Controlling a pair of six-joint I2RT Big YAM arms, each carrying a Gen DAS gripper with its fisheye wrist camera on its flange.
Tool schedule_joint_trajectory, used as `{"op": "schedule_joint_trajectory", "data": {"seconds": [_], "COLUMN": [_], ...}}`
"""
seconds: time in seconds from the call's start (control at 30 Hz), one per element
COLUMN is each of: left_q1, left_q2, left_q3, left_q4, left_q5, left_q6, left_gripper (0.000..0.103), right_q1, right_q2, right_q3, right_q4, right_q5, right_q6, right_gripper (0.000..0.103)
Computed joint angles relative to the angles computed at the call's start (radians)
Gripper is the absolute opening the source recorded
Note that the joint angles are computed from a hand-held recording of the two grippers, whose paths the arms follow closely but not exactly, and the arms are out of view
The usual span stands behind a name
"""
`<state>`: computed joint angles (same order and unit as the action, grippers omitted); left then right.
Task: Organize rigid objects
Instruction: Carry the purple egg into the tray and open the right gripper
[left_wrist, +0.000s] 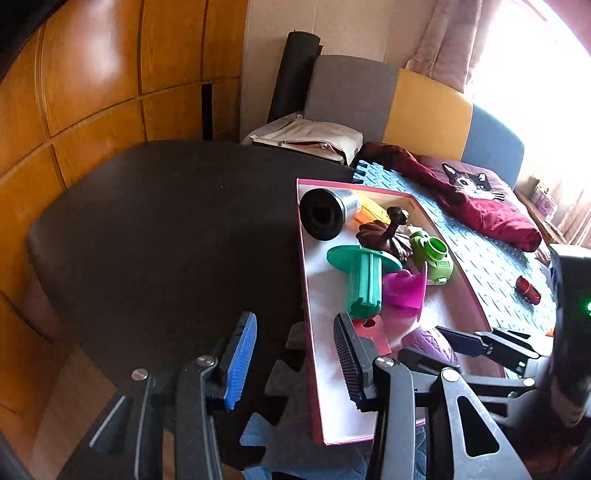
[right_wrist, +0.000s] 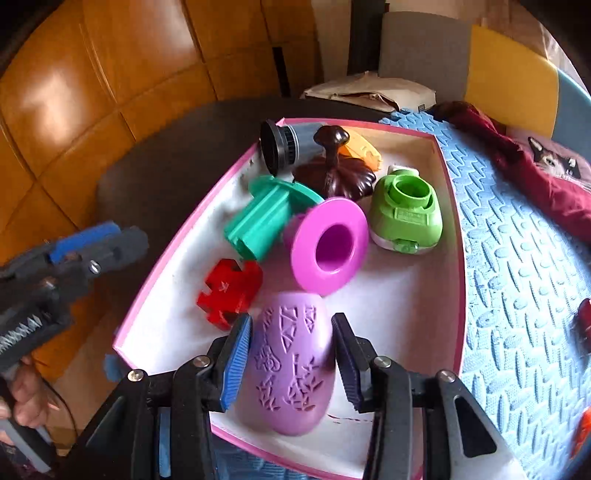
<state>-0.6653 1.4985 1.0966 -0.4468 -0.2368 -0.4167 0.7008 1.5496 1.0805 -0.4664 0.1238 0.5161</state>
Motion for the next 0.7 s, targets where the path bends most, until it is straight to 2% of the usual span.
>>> {"op": "schedule_joint_trajectory", "data": {"seconds": [0.3,0.7], "left_q1": [-0.004,-0.016], "left_q2": [0.002,-0.015], "left_q3": [0.003,0.001], "left_q4": [0.000,0.006], "left_q5": [0.001,-0.015], "left_q6": [0.003,0.020], "left_gripper": [0.044,0.045], "right_q1": [-0.007,0.024], "right_q2": [-0.042,-0.119], "right_q3": [-0.025,-0.040], "right_q4": [0.027,-0.012], "right_q5": [-0.007,0.158], "right_q6": [0.024,-0.021], "right_gripper": [0.045,0.045]}}
